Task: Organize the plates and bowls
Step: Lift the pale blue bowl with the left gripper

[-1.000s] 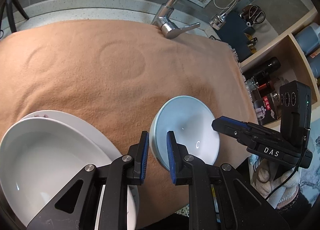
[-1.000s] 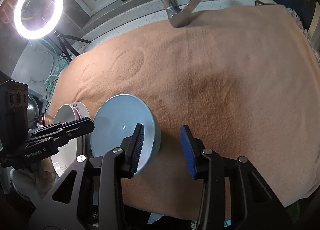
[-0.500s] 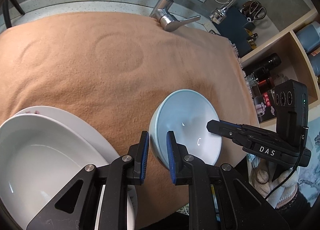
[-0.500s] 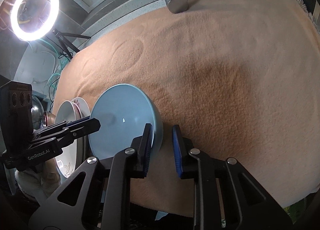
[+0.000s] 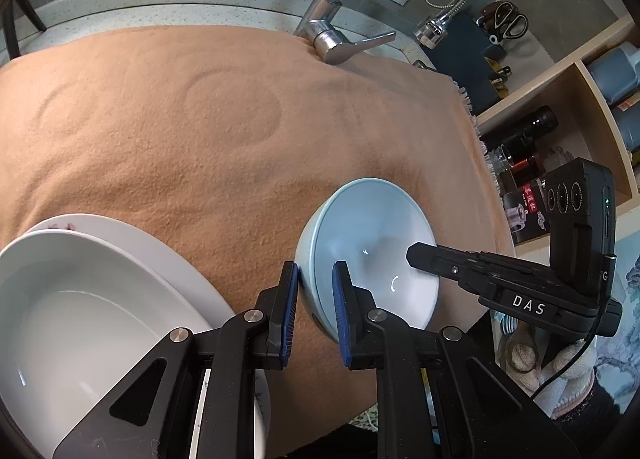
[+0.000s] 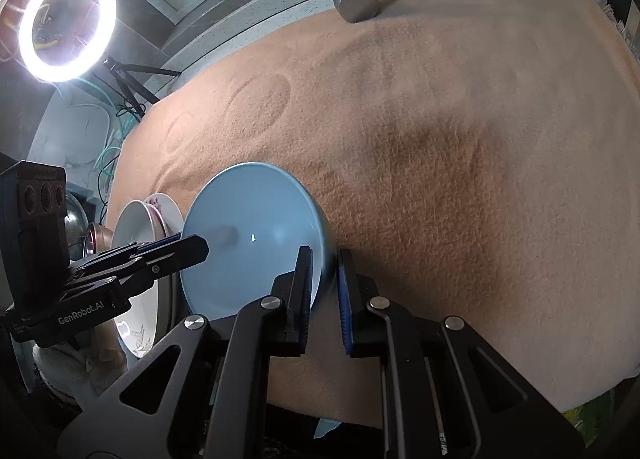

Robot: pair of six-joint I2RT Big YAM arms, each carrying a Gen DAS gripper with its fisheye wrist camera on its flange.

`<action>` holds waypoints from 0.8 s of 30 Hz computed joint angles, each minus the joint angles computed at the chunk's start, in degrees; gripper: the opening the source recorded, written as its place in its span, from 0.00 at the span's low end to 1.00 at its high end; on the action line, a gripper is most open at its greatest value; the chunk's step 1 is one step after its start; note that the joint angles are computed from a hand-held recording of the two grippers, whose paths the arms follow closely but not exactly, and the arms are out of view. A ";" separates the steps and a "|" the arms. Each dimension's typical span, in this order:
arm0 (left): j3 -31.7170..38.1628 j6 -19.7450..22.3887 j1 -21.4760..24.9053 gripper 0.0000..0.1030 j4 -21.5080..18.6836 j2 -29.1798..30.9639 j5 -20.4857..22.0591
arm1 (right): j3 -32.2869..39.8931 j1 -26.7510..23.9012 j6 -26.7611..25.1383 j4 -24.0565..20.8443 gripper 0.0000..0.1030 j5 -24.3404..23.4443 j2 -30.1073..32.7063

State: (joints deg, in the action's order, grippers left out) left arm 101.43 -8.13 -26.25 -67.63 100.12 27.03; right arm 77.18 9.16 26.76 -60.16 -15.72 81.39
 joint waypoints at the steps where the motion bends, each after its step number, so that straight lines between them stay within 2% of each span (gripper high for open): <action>1: 0.02 -0.02 0.04 0.15 0.04 -0.05 0.04 | 0.08 0.11 0.12 -0.04 0.12 0.11 -0.04; 24: -2.35 -1.04 4.38 0.15 2.83 -5.27 1.50 | 7.23 4.39 0.76 -1.74 0.12 2.26 1.06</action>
State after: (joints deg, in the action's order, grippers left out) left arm 99.08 -9.17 -21.87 -64.80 94.85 28.53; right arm 84.41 13.55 27.52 -61.91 -13.46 82.45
